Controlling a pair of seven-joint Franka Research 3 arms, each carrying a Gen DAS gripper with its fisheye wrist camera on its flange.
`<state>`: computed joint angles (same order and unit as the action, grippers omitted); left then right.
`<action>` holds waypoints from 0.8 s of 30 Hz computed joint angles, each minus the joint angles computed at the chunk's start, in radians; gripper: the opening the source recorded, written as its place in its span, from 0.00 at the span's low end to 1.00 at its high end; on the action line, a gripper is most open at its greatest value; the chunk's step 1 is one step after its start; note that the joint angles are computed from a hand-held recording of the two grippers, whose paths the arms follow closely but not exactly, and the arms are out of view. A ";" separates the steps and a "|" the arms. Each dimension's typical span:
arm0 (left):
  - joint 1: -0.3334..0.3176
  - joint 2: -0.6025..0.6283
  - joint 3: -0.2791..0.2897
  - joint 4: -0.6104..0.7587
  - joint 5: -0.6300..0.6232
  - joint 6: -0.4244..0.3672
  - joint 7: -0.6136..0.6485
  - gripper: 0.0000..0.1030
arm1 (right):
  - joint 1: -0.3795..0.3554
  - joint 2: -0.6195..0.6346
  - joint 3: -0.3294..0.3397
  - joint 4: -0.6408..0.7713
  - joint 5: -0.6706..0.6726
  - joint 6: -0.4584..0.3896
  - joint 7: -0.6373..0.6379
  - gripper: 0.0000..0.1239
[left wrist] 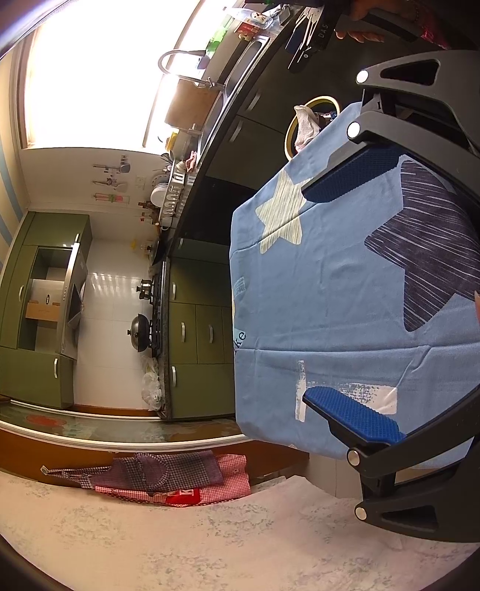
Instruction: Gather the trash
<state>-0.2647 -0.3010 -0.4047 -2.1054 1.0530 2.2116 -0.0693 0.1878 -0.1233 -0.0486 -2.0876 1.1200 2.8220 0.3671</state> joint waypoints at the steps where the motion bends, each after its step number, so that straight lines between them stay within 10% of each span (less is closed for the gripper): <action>1: 0.000 0.001 0.000 0.001 0.001 -0.001 -0.002 0.95 | -0.001 0.000 -0.001 0.002 -0.002 -0.002 0.000 0.78; 24: 0.002 0.004 0.002 0.001 -0.002 0.031 -0.010 0.95 | 0.003 0.001 0.002 -0.002 -0.020 -0.004 0.017 0.78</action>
<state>-0.2632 -0.2970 -0.4027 -2.1041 1.0507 2.2426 -0.0797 0.1906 -0.1225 -0.0467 -2.0892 1.0998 2.8178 0.3839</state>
